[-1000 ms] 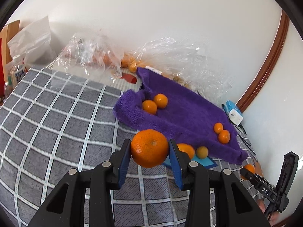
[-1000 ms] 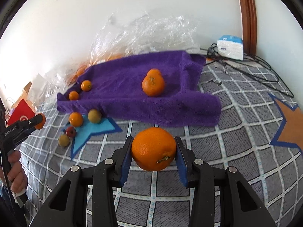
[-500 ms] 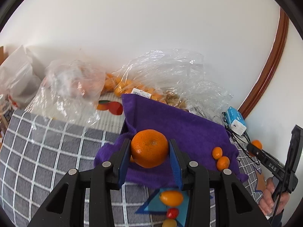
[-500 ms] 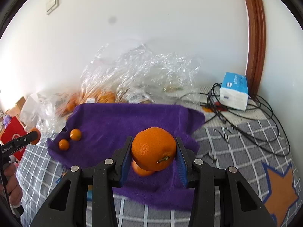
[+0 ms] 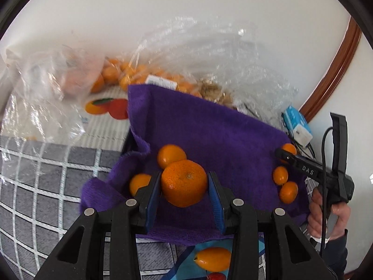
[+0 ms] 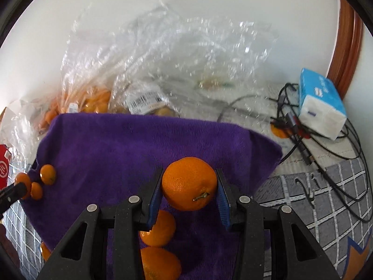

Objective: Organize fruits
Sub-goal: 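Open the right gripper on the towel while the left gripper opens beside the other oranges, then grasp a yellow-green fruit on the star mat with the right gripper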

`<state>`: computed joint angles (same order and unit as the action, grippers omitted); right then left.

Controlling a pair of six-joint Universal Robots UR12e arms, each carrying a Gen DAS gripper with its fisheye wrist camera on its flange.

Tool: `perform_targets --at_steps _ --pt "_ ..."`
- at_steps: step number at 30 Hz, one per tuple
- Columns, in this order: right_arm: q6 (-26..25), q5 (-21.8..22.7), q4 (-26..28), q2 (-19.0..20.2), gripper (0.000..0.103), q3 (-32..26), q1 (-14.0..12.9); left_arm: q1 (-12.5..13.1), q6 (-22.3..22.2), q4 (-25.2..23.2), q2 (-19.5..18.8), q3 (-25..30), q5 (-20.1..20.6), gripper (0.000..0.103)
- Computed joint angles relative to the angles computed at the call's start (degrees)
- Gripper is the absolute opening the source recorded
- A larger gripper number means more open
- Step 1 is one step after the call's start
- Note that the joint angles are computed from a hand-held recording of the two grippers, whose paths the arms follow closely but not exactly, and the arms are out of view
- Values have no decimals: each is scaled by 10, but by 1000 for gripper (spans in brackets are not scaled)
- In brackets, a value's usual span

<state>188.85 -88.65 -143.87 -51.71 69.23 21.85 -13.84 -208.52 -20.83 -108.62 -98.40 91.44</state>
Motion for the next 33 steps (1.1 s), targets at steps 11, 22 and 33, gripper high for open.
perform_targets --at_steps 11,22,33 --pt "-11 20 47 5 48 -14 -2 -21 32 -70 -27 39 41 38" --pt "28 -14 -56 -72 68 94 1 -28 22 -67 -22 38 72 49" --pt "14 -91 -105 -118 59 159 44 -34 12 4 57 -59 149 54"
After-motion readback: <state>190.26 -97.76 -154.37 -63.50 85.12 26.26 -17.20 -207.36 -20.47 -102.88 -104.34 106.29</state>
